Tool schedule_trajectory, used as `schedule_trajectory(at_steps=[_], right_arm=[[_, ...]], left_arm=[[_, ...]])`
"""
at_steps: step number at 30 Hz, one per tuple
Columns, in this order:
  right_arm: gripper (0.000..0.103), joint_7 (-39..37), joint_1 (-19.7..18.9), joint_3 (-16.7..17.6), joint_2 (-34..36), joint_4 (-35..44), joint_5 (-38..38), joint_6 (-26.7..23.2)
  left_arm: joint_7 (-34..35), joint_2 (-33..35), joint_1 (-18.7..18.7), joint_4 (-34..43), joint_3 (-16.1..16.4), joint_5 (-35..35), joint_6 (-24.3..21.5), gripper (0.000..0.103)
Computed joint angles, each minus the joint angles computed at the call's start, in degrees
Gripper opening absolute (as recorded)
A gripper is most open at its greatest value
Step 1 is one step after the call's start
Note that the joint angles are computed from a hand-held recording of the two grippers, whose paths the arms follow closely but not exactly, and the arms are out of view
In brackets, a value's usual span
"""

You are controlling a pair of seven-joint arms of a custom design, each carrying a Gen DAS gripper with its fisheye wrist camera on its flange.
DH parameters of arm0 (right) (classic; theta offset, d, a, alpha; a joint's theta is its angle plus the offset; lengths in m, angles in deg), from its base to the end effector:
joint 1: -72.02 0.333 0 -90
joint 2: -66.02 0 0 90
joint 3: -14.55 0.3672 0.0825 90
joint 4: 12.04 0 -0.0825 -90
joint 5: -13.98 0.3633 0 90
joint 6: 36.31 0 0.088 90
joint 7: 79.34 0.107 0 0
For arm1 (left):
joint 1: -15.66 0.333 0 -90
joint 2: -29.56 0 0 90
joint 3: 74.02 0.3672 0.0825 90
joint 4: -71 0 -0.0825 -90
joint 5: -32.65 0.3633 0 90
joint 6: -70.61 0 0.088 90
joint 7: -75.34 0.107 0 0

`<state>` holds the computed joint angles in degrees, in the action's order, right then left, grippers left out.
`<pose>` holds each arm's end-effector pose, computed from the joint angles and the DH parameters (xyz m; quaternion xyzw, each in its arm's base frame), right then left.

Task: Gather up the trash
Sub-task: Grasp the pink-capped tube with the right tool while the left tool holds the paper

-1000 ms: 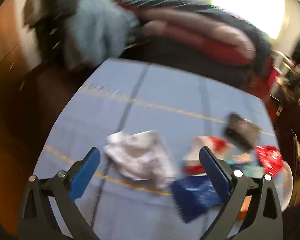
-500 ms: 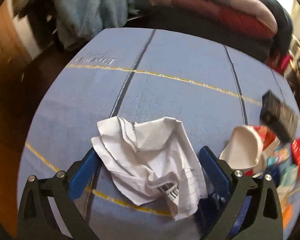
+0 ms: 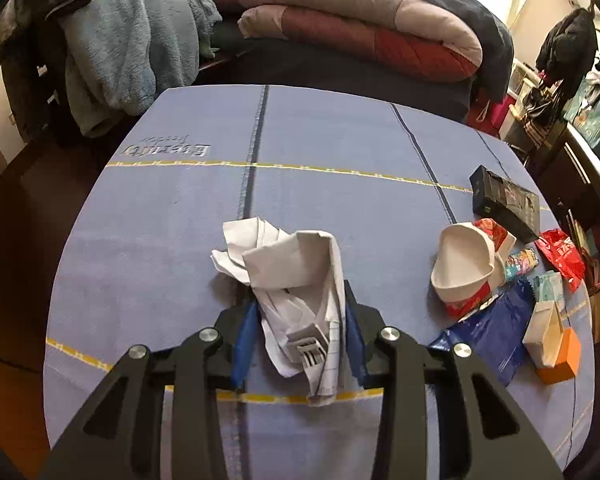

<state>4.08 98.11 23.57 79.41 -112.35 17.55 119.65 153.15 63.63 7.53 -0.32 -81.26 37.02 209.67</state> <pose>0.5541 0.3723 0.5822 -0.8372 0.4088 -0.1517 0.3301 0.7580 -0.1758 0.5362 -0.6576 0.6946 -0.2486 0.1526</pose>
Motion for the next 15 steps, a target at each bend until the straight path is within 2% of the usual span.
schedule_trajectory(at_steps=[7, 11, 14, 15], right_arm=[[0.073, -1.54, 1.18, 0.11, 3.1, 2.9, -2.13, -4.22], [0.069, -3.11, 1.26, 0.2, 3.62, 2.94, -2.32, -5.12], [0.057, -6.01, 0.18, 1.52, 3.64, 2.7, 0.53, -5.1], [0.045, -6.99, -0.21, 1.93, 3.46, 2.44, 1.85, -5.21]], left_arm=[[1.32, -2.66, 2.39, -5.21, -0.84, -2.63, 3.39, 0.038], [1.3, -3.72, 2.83, -7.05, -0.53, -2.96, 4.51, 0.038], [1.45, -4.16, 3.12, -7.63, -0.58, -3.29, 5.02, 0.038], [1.55, -4.24, 3.19, -7.72, -0.61, -3.37, 5.31, 0.038]])
